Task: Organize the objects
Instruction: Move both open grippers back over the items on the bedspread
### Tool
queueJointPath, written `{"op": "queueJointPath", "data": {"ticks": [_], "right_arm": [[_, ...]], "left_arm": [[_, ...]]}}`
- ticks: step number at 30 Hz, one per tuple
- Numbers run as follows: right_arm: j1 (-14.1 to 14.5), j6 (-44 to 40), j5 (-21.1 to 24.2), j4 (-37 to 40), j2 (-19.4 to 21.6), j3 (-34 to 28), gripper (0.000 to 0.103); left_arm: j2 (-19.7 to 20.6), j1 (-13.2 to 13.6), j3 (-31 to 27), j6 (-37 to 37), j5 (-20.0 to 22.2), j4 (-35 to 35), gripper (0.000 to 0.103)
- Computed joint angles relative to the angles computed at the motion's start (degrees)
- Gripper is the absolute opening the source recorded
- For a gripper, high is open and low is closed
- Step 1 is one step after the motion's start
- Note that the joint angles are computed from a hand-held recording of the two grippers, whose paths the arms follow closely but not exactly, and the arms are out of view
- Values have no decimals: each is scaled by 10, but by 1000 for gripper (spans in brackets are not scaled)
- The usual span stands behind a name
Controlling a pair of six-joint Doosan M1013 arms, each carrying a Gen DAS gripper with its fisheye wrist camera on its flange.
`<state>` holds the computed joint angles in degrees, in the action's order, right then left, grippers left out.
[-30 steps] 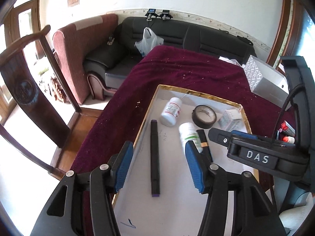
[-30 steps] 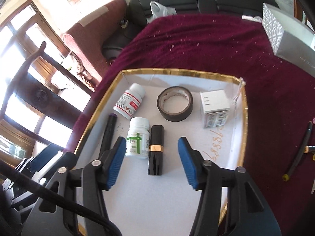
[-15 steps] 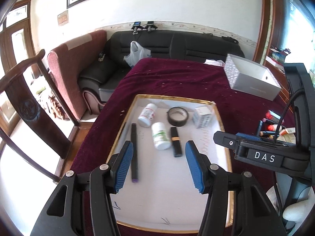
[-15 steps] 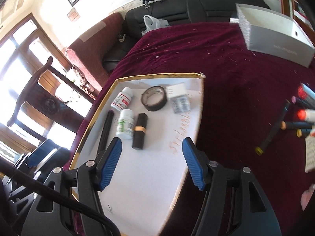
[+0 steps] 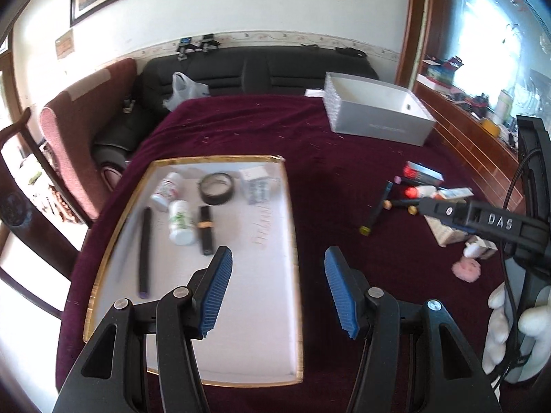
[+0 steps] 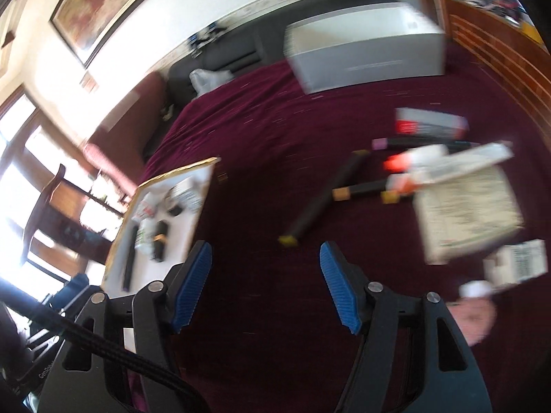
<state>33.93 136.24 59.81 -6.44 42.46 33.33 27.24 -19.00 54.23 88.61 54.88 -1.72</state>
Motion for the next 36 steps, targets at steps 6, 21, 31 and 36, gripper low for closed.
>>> {"op": "queueJointPath", "data": {"ticks": [6,21,31,36], "right_arm": [[-26,98,-45,-70,-83,139,66],[-94,142,-25,-85,-64,125,69],[-110,-52,54,160,4,29,70],[-87,-204,89,304,18,7,70]], "left_arm": [[6,-16,0,15,22,-46,50],[6,-22,20,16,31,-73,50],[14,-11,15,-3,36,-85,50],[17,-8,15,5,41,-99,50]]}}
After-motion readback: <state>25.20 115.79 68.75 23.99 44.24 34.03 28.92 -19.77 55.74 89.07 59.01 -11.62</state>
